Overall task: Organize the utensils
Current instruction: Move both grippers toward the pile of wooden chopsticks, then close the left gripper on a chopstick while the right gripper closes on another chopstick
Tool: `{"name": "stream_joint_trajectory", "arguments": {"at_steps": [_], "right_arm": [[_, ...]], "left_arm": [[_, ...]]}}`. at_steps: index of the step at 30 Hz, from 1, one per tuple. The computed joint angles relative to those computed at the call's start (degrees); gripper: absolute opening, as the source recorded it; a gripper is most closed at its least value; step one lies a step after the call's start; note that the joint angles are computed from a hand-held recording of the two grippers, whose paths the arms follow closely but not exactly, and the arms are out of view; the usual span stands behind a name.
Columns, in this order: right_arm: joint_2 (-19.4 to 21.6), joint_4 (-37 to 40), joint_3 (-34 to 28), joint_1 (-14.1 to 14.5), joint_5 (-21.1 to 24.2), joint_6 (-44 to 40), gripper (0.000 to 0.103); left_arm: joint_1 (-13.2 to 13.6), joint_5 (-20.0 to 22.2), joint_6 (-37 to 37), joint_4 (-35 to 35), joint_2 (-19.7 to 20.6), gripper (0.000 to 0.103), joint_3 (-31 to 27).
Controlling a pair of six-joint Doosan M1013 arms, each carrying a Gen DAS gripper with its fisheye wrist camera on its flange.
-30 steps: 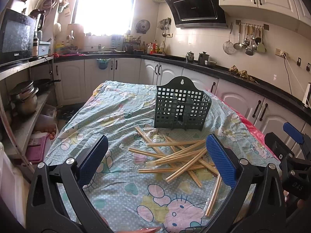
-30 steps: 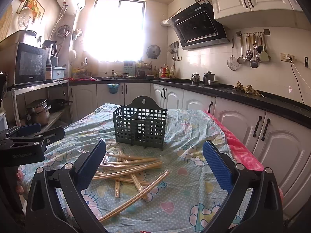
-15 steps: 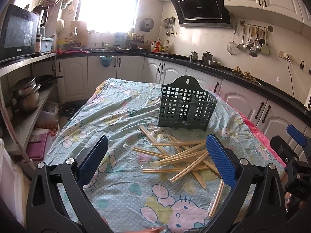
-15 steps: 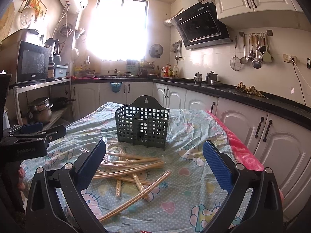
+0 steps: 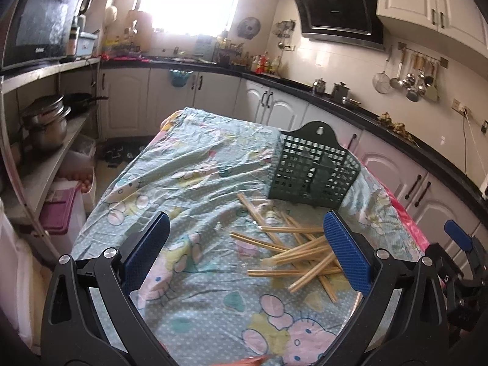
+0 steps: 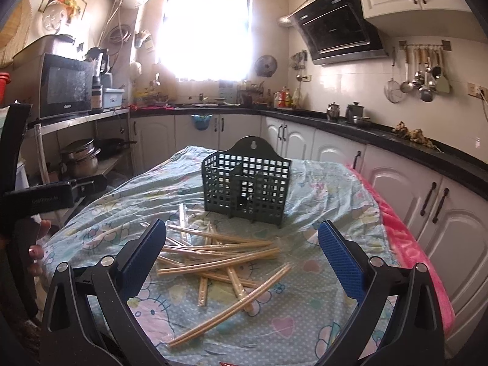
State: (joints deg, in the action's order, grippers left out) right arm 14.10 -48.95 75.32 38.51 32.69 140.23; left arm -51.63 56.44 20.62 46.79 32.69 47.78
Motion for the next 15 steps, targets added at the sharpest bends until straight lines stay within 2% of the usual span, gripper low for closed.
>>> {"name": "stream_joint_trajectory", "arguments": {"at_steps": [6,10,13,15], "right_arm": [[2.03,9.60,-3.87,-1.44,0.40,-9.65,0.097],[4.11,16.14,-7.62,-2.68,3.38,-15.57,0.097],[5.33,17.77,-9.40,-3.51,5.59,-16.36,0.097],[6.01,17.91,-10.22,-3.97,7.21,-16.27,0.097]], "left_arm": [[1.88,0.38,1.79,-3.57,0.41,0.093,-1.43],[3.37,-2.92,5.22,-8.98,0.84,0.093,-2.25],[4.37,-4.72,7.37,-13.51,1.66,0.093,-3.29],[5.05,-4.42,9.95,-17.83,2.88,0.093,-5.17]]}}
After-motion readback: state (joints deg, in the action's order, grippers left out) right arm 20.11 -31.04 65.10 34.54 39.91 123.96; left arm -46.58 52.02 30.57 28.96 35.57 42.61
